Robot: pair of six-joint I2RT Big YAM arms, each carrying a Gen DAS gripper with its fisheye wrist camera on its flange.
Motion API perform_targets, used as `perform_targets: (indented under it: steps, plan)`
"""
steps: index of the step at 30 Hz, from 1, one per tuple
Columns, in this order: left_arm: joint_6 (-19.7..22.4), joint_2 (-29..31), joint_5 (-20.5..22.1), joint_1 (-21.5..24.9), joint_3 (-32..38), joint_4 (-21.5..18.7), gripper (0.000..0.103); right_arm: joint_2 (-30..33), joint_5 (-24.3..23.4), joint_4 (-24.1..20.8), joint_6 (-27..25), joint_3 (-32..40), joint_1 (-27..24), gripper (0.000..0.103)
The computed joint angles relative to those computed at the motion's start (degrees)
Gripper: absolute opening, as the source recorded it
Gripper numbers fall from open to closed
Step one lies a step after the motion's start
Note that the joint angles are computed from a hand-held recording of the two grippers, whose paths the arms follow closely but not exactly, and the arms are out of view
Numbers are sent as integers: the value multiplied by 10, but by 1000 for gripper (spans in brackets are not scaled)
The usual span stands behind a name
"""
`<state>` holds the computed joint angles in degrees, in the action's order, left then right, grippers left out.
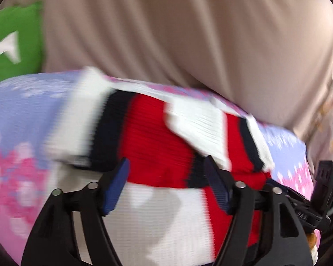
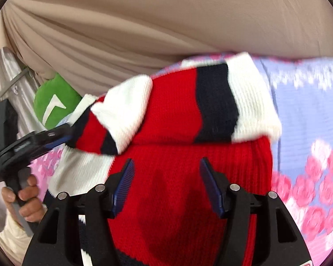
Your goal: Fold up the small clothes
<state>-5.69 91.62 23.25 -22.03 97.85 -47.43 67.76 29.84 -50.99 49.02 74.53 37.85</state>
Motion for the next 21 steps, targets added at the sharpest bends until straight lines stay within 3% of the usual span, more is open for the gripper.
perform_targets:
  steps: [2,5,10,11,14,17,19,21]
  plan:
    - [-14,8,10,30,11,-13,69,35,6,-12,-34,45,1,62]
    - [-32,29,-11,45,28,-27,69,107,-4,-33,-94,122,0,66]
    - [-47,64,-64,44,48,-41,68,232,10,-128,-138,242,-19,64]
    - [-48,65,-72,43,46,-38,66,231,8,-125,-137,242,-26,59]
    - [-40,62,-68,46,34,-23,65,164,20,-75,-80,179,-55,59]
    - [-35,60,-63,46,27,-16,65,76,-24,-33,19,83,-104,62]
    - [-39,57,-66,45,24,-14,66,51,-37,-37,49,54,-118,64]
    - [-53,55,-47,46,21,-14,66,29,-73,-2,51,24,-127,65]
